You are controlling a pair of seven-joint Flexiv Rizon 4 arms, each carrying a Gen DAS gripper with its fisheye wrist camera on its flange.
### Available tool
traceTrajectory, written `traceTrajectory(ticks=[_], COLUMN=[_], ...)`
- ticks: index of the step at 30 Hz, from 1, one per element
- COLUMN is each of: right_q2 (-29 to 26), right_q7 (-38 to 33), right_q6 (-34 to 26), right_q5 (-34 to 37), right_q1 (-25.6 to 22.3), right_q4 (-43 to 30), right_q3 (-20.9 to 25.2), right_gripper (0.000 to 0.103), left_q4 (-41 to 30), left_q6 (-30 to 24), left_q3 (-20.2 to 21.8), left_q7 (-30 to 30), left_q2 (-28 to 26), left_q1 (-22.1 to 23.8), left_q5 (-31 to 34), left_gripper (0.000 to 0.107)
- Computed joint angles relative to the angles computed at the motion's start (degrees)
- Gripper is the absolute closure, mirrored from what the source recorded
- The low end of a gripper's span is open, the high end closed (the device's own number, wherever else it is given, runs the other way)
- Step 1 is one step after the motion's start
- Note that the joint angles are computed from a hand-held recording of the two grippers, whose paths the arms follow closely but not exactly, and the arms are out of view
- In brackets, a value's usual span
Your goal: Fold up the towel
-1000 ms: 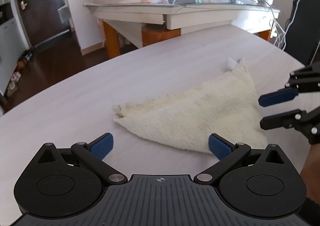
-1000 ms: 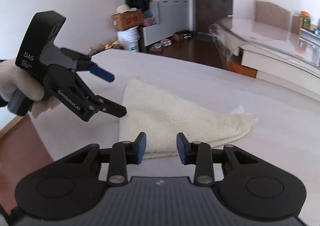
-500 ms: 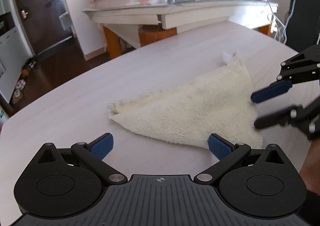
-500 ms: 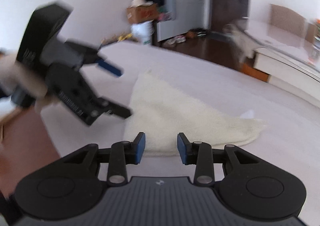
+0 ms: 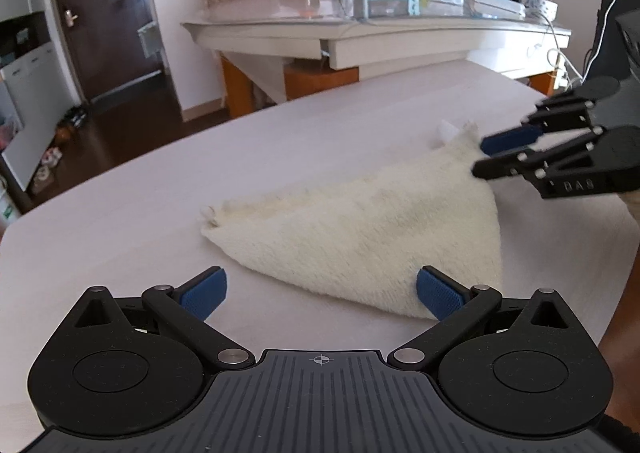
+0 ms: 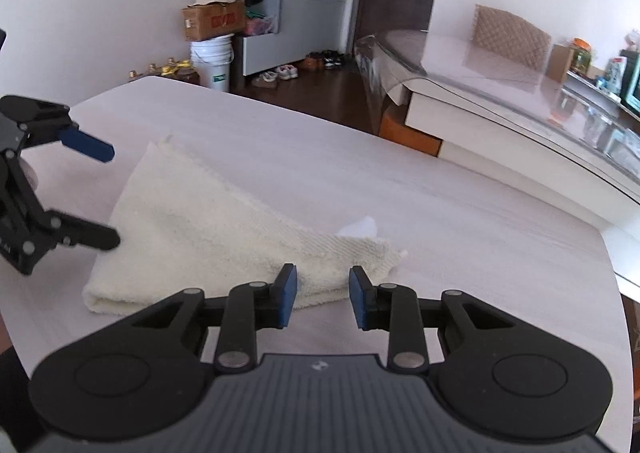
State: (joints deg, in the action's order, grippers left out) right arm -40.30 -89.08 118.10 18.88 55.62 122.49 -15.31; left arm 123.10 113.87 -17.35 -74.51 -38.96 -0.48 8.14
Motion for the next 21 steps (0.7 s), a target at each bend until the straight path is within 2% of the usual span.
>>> traceTrajectory(ticks=[5, 16, 18, 21], right_q2=[-0.74, -0.60, 0.46, 1.71], right_q7=[-0.87, -0.90, -0.13, 0.42], right_q6=[-0.14, 1.45, 1.86, 2.72], right_q5=[-2.99, -0.78, -0.56, 1.96], right_q1=[-3.14, -1.79, -2.89, -1.19], right_q4=[-1.71, -1.34, -0.73, 0.89], right_q3=[1.77, 1.30, 3.13, 3.59], right_gripper=[0.071, 0.069, 0.065, 0.056], left_q4=[0.28, 1.34, 2.01, 3.18], left_q6=[0.31, 1.66, 2.33, 3.39], left_q3=[0.27, 1.26, 1.91, 3.43], left_q7=[-1.19, -3.46, -4.21, -5.40], left_q2=[0.05, 0.78, 1.35, 2.21], left_q1=[-0.36, -1.13, -1.57, -2.80], left_q5=[-0.71, -1.38, -1.71, -2.60], left_gripper=[0.004, 0.004, 0.004, 0.004])
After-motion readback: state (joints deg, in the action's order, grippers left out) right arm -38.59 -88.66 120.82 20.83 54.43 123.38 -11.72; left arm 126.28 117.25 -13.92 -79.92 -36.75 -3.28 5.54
